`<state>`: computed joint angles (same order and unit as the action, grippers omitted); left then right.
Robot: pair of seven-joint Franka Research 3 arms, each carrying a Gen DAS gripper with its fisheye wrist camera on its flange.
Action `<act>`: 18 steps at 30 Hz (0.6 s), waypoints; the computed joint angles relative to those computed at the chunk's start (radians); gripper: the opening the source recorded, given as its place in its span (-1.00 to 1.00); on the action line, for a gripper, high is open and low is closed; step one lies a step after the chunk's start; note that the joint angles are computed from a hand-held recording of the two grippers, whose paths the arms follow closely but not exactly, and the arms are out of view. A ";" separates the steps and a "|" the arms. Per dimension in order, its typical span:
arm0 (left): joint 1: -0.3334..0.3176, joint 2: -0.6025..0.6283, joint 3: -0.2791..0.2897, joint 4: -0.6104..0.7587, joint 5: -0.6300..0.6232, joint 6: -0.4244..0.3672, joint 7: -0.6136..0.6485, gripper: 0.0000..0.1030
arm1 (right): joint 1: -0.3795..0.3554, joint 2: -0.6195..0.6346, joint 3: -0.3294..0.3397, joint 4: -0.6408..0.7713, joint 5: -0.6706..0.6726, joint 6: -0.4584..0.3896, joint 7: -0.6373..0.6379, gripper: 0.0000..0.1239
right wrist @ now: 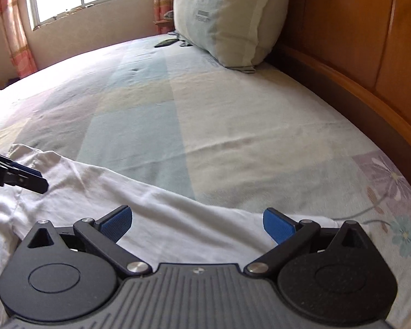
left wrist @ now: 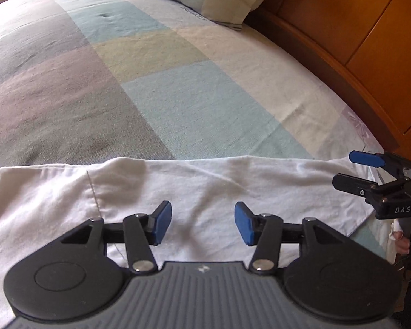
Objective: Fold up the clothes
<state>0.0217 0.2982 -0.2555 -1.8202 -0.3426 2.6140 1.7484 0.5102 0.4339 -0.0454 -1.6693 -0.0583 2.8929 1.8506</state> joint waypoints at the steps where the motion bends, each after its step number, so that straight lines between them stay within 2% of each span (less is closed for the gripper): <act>1: 0.004 -0.002 -0.005 -0.013 -0.006 0.008 0.019 0.02 | -0.037 0.025 0.043 0.033 0.039 -0.028 -0.045 0.66; 2: 0.019 -0.019 -0.019 -0.039 -0.032 0.015 0.066 0.11 | -0.064 0.046 0.074 0.049 0.073 -0.038 -0.083 0.66; 3: 0.033 -0.038 -0.028 -0.058 -0.059 0.000 0.111 0.18 | -0.067 0.042 0.072 0.031 0.079 -0.037 -0.100 0.66; 4: 0.043 -0.057 -0.032 -0.077 -0.086 -0.016 0.157 0.30 | -0.066 0.027 0.064 -0.013 0.077 0.000 -0.114 0.66; 6: 0.042 -0.090 -0.020 -0.109 -0.115 -0.034 0.215 0.32 | -0.057 -0.044 0.036 -0.151 0.089 0.103 -0.147 0.66; 8: 0.030 -0.111 -0.006 -0.129 -0.134 -0.023 0.251 0.31 | 0.033 -0.088 -0.087 -0.199 -0.009 0.074 -0.033 0.66; 9: 0.022 -0.112 -0.001 -0.131 -0.144 -0.012 0.263 0.31 | 0.052 -0.101 -0.115 -0.201 -0.047 0.044 0.012 0.66; 10: 0.014 -0.106 0.002 -0.126 -0.155 0.001 0.271 0.31 | 0.044 -0.110 -0.108 -0.201 -0.053 0.032 0.025 0.66; 12: 0.004 -0.094 0.003 -0.115 -0.177 0.028 0.286 0.32 | -0.007 -0.113 -0.046 -0.186 -0.033 0.045 0.001 0.66; 13: 0.003 -0.082 0.001 -0.102 -0.188 0.019 0.287 0.33 | -0.020 -0.100 -0.030 -0.167 -0.027 0.052 -0.006 0.66; 15: 0.001 -0.067 -0.001 -0.088 -0.201 -0.022 0.267 0.34 | -0.015 -0.049 -0.042 -0.083 -0.038 -0.031 0.027 0.66; 17: 0.002 -0.085 -0.009 -0.106 -0.219 -0.047 0.294 0.54 | 0.028 0.004 -0.117 -0.021 -0.132 -0.096 0.120 0.66; 18: 0.006 -0.098 -0.012 -0.112 -0.236 -0.071 0.327 0.55 | 0.041 0.013 -0.146 -0.022 -0.179 -0.076 0.165 0.66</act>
